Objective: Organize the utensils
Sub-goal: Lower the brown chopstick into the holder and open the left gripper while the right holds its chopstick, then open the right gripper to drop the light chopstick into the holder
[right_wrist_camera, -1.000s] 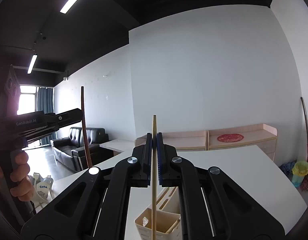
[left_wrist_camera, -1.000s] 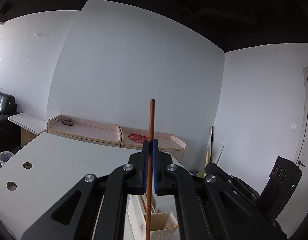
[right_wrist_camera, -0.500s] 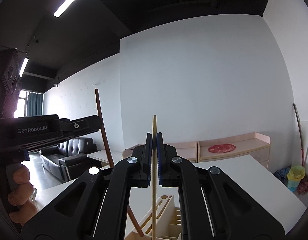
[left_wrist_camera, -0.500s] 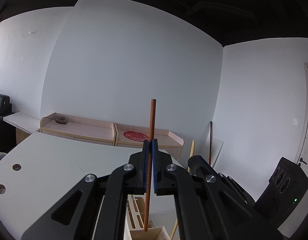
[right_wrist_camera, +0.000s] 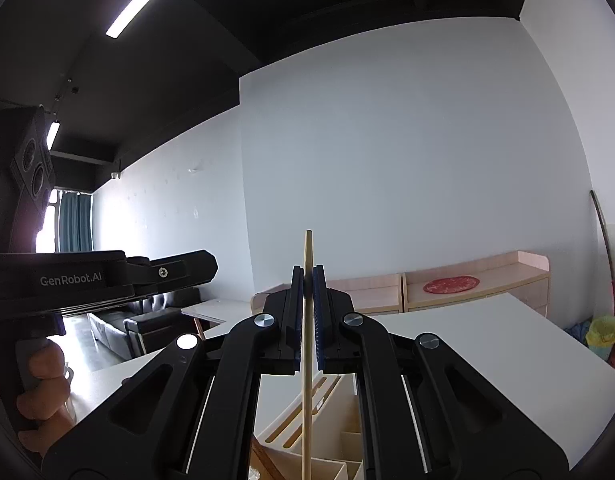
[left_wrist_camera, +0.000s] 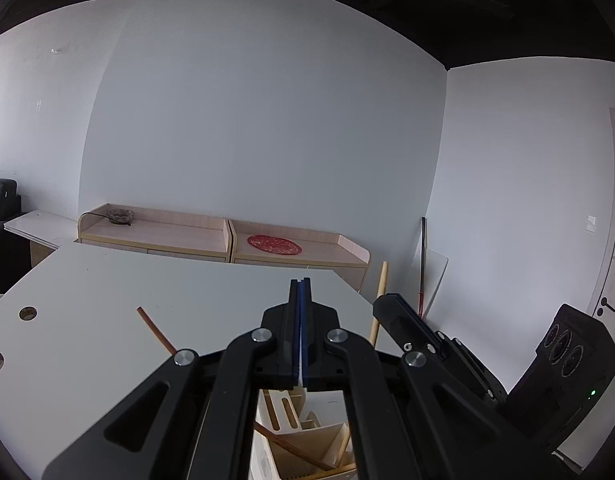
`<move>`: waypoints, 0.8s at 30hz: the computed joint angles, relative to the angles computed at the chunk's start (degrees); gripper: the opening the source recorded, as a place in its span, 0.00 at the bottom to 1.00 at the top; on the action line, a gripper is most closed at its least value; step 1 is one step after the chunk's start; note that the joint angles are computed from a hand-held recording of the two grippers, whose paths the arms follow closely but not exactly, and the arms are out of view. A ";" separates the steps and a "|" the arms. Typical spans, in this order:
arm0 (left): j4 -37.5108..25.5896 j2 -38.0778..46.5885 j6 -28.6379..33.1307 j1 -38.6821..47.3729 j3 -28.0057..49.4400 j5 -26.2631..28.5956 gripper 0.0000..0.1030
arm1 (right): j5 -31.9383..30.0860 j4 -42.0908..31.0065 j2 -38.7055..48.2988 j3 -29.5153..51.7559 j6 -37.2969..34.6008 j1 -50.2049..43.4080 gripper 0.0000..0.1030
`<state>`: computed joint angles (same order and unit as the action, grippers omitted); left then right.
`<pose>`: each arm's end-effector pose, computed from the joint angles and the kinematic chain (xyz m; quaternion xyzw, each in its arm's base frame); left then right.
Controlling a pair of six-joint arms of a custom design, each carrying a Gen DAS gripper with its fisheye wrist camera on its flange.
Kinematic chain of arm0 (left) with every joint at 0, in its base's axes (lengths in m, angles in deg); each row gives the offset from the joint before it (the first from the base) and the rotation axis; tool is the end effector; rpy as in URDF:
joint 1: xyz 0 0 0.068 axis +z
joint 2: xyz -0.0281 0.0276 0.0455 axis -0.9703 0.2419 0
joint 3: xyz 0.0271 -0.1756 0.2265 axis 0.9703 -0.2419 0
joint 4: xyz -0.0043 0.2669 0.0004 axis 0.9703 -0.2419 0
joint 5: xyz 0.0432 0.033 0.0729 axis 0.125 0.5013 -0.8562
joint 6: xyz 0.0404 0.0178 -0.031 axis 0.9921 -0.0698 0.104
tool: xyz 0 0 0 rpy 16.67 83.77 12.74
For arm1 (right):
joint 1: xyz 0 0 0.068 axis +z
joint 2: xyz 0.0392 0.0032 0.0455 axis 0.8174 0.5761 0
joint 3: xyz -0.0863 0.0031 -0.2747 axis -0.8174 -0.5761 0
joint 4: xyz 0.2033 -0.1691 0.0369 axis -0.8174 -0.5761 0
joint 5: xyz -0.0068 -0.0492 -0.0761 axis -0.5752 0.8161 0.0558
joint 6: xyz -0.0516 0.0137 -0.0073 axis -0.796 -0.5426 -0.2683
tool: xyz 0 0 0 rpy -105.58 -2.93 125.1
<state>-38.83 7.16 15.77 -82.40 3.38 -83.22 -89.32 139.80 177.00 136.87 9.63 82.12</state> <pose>0.2491 -0.0250 0.3202 -0.0713 0.7709 -0.0745 0.6286 0.3374 0.1844 0.2664 -0.1955 0.6382 0.3178 0.6734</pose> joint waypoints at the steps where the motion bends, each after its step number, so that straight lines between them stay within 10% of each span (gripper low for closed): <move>1: -0.05 -0.11 0.12 0.20 -0.28 0.05 0.00 | -0.07 0.22 0.13 -0.21 0.30 -0.12 0.05; 24: -8.57 -15.13 -2.73 -3.66 -13.89 -2.57 0.01 | -3.75 -3.31 -10.60 -10.41 -1.38 -1.93 0.18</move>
